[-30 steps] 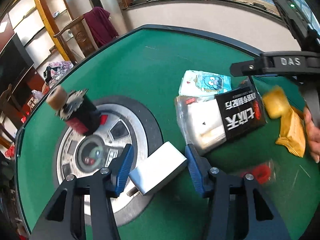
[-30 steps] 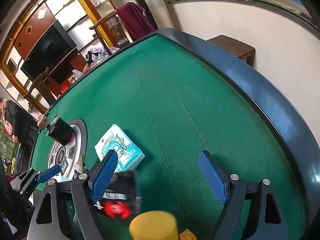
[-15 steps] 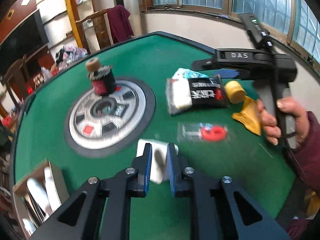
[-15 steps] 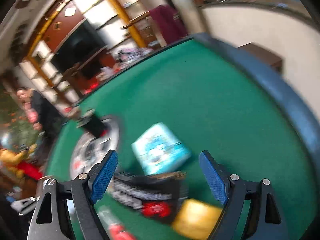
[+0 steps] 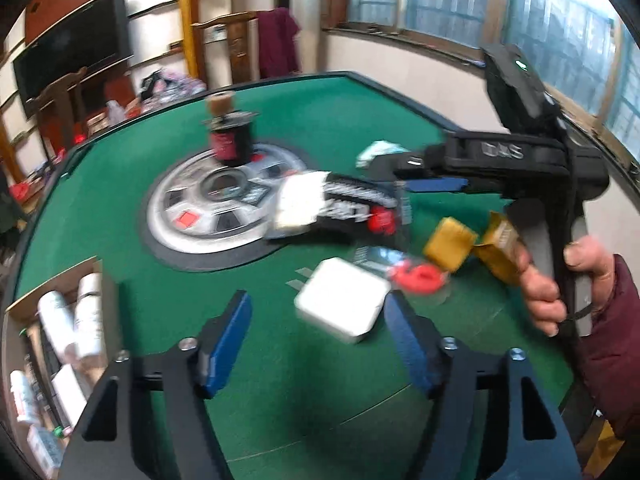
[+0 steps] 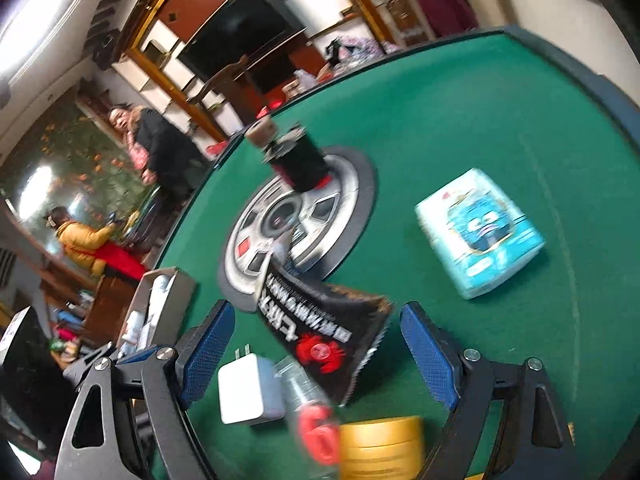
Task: Organize objects
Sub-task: 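Grasp the white square packet with the left gripper, then carry the white packet toward the tray while the right gripper grasps the black snack bag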
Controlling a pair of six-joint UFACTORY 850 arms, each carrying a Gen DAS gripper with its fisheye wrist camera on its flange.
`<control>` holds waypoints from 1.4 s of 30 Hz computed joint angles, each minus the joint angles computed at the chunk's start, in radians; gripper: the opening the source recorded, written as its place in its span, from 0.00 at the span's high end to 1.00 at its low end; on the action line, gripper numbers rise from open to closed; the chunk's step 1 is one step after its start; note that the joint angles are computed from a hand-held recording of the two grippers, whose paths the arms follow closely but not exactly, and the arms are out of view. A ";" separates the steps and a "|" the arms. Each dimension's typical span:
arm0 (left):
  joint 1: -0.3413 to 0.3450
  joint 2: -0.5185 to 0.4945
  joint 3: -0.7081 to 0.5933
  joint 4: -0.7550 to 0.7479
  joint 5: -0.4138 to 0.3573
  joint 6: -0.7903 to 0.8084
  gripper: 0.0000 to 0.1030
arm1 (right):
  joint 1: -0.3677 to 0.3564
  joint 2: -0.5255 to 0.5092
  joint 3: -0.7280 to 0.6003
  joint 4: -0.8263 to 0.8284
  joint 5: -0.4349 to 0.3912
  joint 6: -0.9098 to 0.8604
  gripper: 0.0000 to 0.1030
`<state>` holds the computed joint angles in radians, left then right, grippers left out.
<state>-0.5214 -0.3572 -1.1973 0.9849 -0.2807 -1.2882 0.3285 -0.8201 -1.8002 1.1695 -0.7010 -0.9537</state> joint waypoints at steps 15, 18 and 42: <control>0.015 -0.139 -0.143 -0.319 -0.044 0.461 0.52 | -0.013 -0.006 -0.014 -0.003 0.027 0.033 0.13; 0.003 -0.093 -0.085 -0.220 -0.044 0.323 0.52 | -0.009 -0.009 -0.019 -0.022 0.031 0.043 0.13; -0.046 0.476 0.503 0.677 -0.107 -0.968 0.52 | 0.213 -0.122 -0.262 -1.207 0.115 0.714 0.55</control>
<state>-0.5672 0.1192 -0.6940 1.6622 -0.3878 -2.2563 0.5412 -0.9426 -2.0619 -0.0371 -0.5858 -0.2401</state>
